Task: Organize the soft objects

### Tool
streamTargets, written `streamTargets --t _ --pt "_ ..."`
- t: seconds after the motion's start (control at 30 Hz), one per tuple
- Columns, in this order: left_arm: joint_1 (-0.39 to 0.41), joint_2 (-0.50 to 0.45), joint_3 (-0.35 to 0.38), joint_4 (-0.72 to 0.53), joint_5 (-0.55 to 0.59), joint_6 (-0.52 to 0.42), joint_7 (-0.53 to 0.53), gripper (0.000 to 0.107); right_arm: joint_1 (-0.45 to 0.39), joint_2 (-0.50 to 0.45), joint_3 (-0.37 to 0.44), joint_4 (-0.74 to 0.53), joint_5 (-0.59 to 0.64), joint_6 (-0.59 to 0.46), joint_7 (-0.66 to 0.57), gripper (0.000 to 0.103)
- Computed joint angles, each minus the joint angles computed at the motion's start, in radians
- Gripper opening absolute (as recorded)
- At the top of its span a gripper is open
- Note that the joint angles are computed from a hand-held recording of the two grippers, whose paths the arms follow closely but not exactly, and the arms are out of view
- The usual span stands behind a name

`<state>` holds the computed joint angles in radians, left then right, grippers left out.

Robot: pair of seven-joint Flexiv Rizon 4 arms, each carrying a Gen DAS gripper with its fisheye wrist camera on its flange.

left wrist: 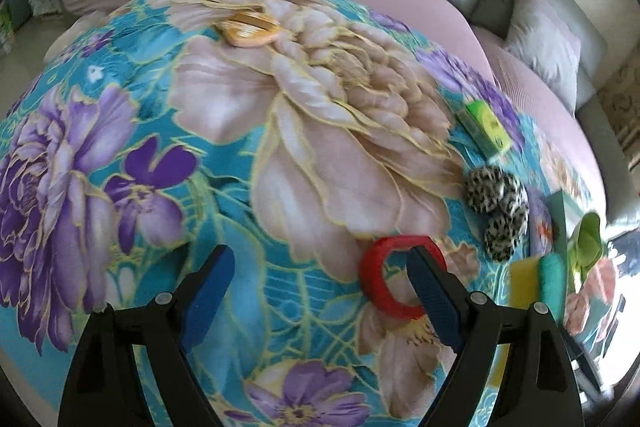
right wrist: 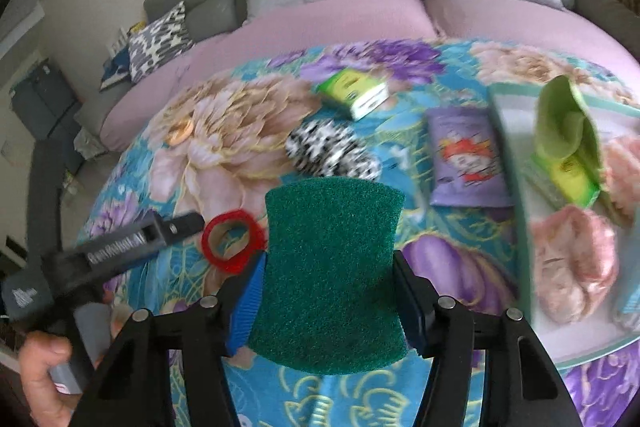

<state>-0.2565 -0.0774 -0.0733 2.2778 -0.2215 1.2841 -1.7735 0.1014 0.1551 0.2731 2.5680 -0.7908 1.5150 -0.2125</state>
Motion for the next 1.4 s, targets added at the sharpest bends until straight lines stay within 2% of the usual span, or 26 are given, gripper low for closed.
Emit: streamTargets --t 0.1,0.23,0.47,0.7,0.8,1.03,1.1,1.2,1.23,1.4 --pt "-0.009 -0.015 -0.001 -0.03 0.062 -0.031 -0.014 0.088 -0.022 0.035 -0.003 0.014 0.001 -0.015 0.01 0.063" --pt "-0.023 -0.033 -0.013 -0.051 0.083 -0.032 0.009 0.088 -0.043 0.069 -0.005 0.033 0.042 -0.017 -0.006 0.063" --pt "-0.07 -0.071 0.022 -0.138 0.305 -0.078 -0.127 0.088 -0.081 0.096 0.011 0.051 0.09 0.005 -0.035 0.063" --pt "-0.087 -0.092 0.024 -0.188 0.387 -0.135 -0.163 0.088 -0.114 0.106 0.03 0.062 0.108 0.027 -0.046 0.063" --pt "-0.09 -0.083 0.024 -0.187 0.404 -0.13 -0.174 0.088 -0.124 0.111 0.032 0.07 0.126 0.042 -0.054 0.063" --pt "-0.114 -0.103 0.032 -0.235 0.494 -0.179 -0.23 0.088 -0.119 0.118 0.033 0.079 0.192 0.054 -0.09 0.063" --pt "-0.118 -0.103 0.034 -0.242 0.512 -0.187 -0.246 0.084 -0.121 0.12 0.037 0.08 0.204 0.055 -0.096 0.063" --pt "-0.11 -0.1 0.031 -0.235 0.502 -0.177 -0.247 0.063 -0.123 0.12 0.041 0.08 0.218 0.059 -0.106 0.063" --pt "-0.105 -0.098 0.029 -0.228 0.49 -0.169 -0.242 0.06 -0.123 0.12 0.041 0.081 0.223 0.061 -0.11 0.063" --pt "-0.098 -0.089 0.03 -0.215 0.473 -0.161 -0.245 0.059 -0.131 0.121 0.045 0.083 0.237 0.067 -0.117 0.063"
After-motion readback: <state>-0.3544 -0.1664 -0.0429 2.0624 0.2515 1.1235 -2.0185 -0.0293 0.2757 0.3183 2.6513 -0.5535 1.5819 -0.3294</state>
